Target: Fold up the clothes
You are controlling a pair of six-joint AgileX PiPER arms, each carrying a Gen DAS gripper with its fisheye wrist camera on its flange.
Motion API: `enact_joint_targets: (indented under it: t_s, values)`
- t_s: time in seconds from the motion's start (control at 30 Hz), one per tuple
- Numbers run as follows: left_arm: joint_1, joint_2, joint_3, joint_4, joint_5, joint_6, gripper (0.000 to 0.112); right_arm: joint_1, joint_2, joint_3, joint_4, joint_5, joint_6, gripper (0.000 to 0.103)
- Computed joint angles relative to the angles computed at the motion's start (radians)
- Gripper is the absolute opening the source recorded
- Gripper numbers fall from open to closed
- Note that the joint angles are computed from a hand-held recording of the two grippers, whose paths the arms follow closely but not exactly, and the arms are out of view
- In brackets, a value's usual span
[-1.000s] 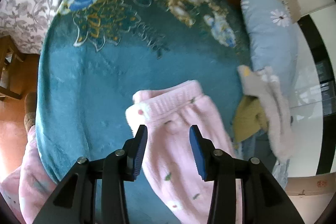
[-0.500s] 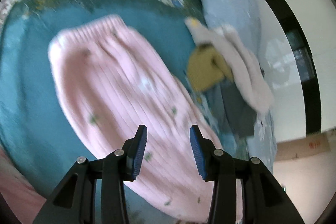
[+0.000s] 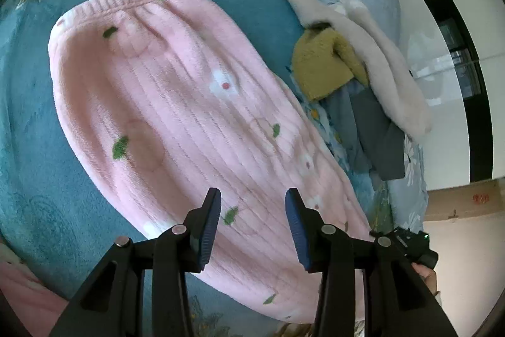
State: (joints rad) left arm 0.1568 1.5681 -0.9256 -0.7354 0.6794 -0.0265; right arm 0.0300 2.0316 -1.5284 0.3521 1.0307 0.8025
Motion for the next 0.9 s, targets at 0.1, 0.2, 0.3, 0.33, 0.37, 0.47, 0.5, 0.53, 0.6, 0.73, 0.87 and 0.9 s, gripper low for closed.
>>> enact_joint_targets:
  t_s: [0.1, 0.2, 0.3, 0.33, 0.37, 0.47, 0.5, 0.53, 0.6, 0.73, 0.87, 0.9]
  values:
    - [0.011, 0.012, 0.001, -0.011, 0.011, 0.01, 0.043, -0.026, 0.022, -0.019, 0.016, 0.039, 0.029, 0.024]
    - [0.016, 0.022, 0.007, -0.021, 0.016, 0.019, 0.043, -0.04, 0.018, -0.018, 0.022, 0.058, 0.007, 0.009]
    - [0.023, 0.028, 0.014, -0.031, 0.02, 0.029, 0.043, -0.061, -0.033, 0.048, 0.062, 0.025, -0.058, 0.005]
    - [0.028, 0.028, 0.017, -0.036, 0.021, 0.033, 0.043, -0.069, -0.053, 0.072, 0.08, 0.012, -0.082, 0.004]
    - [0.033, 0.029, 0.019, -0.041, 0.022, 0.038, 0.043, -0.08, -0.079, 0.099, 0.11, -0.005, -0.107, 0.004]
    - [0.046, 0.03, 0.025, -0.061, 0.023, 0.054, 0.043, -0.117, -0.158, 0.12, 0.181, -0.051, -0.186, 0.003]
    - [0.05, 0.03, 0.028, -0.071, 0.02, 0.062, 0.043, -0.129, -0.178, 0.116, 0.199, -0.065, -0.212, 0.003]
    - [0.052, 0.03, 0.03, -0.081, 0.017, 0.069, 0.043, -0.138, -0.172, 0.092, 0.189, -0.064, -0.214, 0.003]
    - [0.051, 0.037, 0.031, -0.095, 0.011, 0.082, 0.043, -0.16, -0.147, 0.082, 0.197, -0.073, -0.214, 0.003]
    - [0.058, 0.032, 0.046, -0.107, 0.009, 0.102, 0.043, -0.121, -0.032, 0.04, 0.197, -0.085, -0.209, 0.003]
    - [0.084, 0.021, 0.07, -0.111, 0.003, 0.115, 0.043, -0.124, -0.039, 0.082, 0.254, -0.117, -0.248, 0.008]
    - [0.093, 0.02, 0.078, -0.118, 0.0, 0.121, 0.043, -0.136, -0.051, 0.085, 0.28, -0.11, -0.293, 0.009]
